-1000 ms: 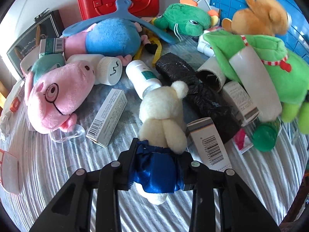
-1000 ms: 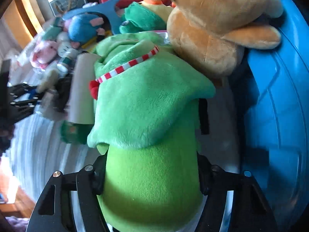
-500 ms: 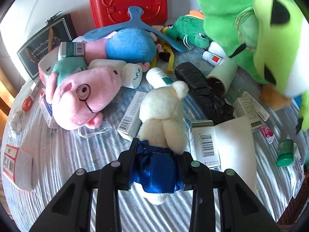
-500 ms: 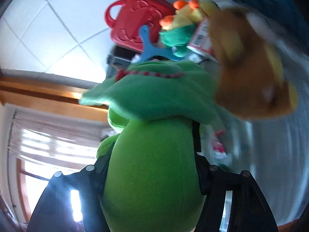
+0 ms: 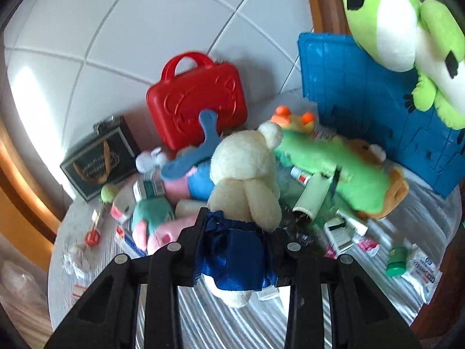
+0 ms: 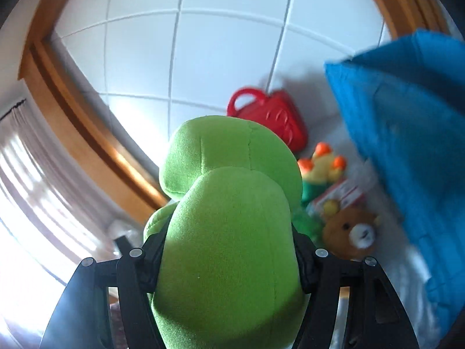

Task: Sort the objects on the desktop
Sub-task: 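Carry the bunny and green plush over the blue bin and open both tools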

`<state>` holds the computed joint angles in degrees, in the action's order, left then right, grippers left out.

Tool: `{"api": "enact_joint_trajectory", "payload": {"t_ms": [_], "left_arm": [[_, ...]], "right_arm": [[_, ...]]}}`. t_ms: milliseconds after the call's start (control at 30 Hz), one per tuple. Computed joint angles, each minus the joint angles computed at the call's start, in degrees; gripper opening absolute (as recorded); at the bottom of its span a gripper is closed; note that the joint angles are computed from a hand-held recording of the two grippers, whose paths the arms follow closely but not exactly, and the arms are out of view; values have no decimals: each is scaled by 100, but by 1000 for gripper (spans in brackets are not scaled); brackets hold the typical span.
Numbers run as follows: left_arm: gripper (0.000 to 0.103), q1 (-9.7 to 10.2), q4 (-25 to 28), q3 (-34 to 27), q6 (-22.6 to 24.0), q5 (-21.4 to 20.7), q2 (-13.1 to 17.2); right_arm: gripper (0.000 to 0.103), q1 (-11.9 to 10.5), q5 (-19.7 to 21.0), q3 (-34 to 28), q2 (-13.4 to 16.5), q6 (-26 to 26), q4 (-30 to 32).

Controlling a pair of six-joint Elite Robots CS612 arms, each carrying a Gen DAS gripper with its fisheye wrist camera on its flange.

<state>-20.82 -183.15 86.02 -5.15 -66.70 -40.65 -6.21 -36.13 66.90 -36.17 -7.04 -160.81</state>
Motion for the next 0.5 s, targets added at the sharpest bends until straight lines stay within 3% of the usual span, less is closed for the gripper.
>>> {"api": "enact_joint_trajectory", "payload": {"t_ms": [167, 367, 500], "left_arm": [[33, -233, -394, -498, 770, -211, -32], [33, -578, -264, -1716, 1250, -643, 261], [33, -819, 224, -2906, 1432, -630, 702]], "right_arm": [[67, -255, -419, 651, -490, 406, -1292], [67, -454, -2017, 1244, -1100, 3, -2431], [67, -610, -2750, 1091, -1152, -311, -2583]]}}
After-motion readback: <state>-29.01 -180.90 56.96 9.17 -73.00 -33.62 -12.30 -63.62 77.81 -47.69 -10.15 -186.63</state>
